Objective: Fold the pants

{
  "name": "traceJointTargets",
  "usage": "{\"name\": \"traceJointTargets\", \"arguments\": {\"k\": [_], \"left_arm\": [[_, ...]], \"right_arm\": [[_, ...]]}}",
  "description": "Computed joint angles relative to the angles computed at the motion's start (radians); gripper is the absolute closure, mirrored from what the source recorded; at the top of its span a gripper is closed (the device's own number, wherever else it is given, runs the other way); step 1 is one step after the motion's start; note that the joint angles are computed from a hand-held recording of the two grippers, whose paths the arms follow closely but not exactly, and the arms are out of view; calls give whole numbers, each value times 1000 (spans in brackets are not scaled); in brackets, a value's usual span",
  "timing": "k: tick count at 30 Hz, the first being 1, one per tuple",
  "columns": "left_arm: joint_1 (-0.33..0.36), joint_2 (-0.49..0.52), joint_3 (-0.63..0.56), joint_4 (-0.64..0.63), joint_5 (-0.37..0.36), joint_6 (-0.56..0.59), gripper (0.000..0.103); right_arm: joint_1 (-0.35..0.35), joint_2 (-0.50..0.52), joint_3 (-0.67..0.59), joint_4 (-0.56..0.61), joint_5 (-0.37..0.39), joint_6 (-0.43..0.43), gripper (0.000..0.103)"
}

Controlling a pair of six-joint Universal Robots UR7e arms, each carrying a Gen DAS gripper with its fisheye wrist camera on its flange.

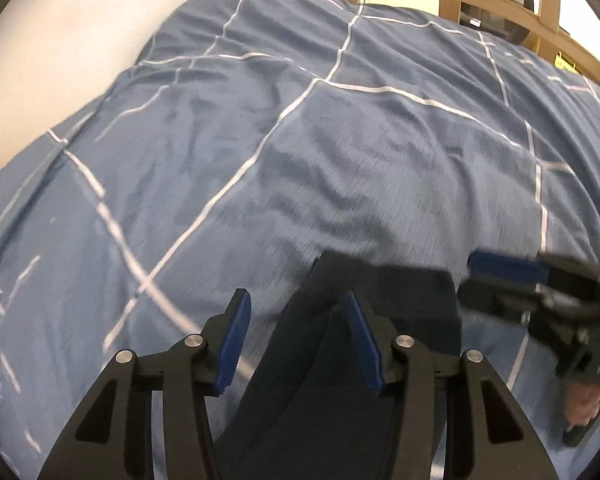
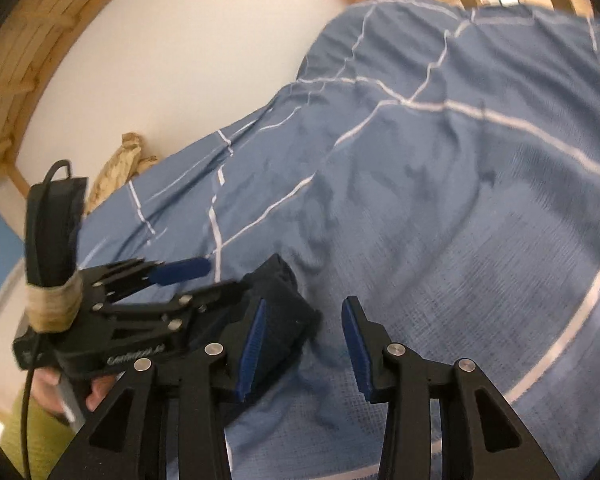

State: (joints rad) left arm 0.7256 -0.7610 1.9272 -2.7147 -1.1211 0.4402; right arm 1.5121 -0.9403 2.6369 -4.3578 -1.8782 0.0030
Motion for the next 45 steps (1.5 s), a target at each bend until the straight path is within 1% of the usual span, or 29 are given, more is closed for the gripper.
{"name": "traceJointTargets", "arguments": {"k": [4,6,7,8,9,10,11,12,13,14,15,16,21,23,25,26,28,29,30,31,32,33,34,36,38,39,41,44,45], "left_arm": [[15,28,-43,49,-10,-22,56],[23,31,-55,77,-35,-46,61],[26,31,-58,90,-47,-56,68],[30,31,-62,105,-59,-62,75],[32,31,-63,120,-66,-62,76],[28,33,-57,114,-53,-54,78],[24,35,-52,105,-40,-48,86],[20,37,-45,93,-22,-45,90],[17,39,-41,86,-11,-44,91],[15,40,-38,77,-5,-45,92],[11,40,-27,51,5,-40,93],[4,41,-14,21,20,-36,93],[-14,42,26,-109,65,-25,93],[-11,48,16,-128,82,-47,93],[-6,59,-3,-104,97,-51,93],[-5,65,-9,-93,109,-50,93],[1,65,-14,-68,105,-52,92],[3,57,-11,-73,93,-56,91],[6,42,-2,-91,70,-71,90],[8,26,9,-108,44,-84,84],[11,3,24,-123,16,-99,68],[9,-23,51,-153,-3,-120,59],[2,-45,79,-174,7,-133,52],[-20,-86,141,-193,61,-168,53],[-41,-132,228,-254,99,-174,53],[-65,-151,286,-308,160,-193,53],[-108,-169,368,-363,289,-295,51],[-115,-201,432,-387,335,-445,46],[-117,-204,452,-396,376,-517,46]], "right_arm": [[-32,-1,10,12,89,13,63],[-37,9,8,11,109,12,63],[-26,17,-2,13,92,1,63],[-29,19,-5,17,100,-9,64],[-31,20,-7,22,107,-11,65],[-29,20,-9,26,105,-8,66],[-27,22,-10,28,99,-11,66],[-28,25,-8,21,94,-15,68],[-29,28,-11,18,94,-18,71],[-30,30,-12,18,93,-21,78],[-35,26,-15,31,103,-32,81],[-37,25,-15,36,108,-42,87],[6,54,-39,-22,45,-98,91],[12,50,-48,-4,13,-89,92],[5,43,-51,19,-19,-65,97],[-7,33,-49,41,-30,-42,97],[-55,9,-25,52,40,13,96],[-83,-8,-5,53,90,50,90],[-95,-12,7,41,116,69,85],[-100,0,15,8,132,77,67],[-99,21,22,-48,146,82,55],[-94,34,23,-76,150,77,55],[-88,38,22,-80,159,64,55],[-83,43,17,-69,170,55,55],[-96,40,11,-37,190,66,55],[-110,36,12,-17,218,74,55],[-120,33,10,8,234,88,55],[-118,35,-3,36,220,89,55],[-123,29,-6,60,219,95,55]]}}
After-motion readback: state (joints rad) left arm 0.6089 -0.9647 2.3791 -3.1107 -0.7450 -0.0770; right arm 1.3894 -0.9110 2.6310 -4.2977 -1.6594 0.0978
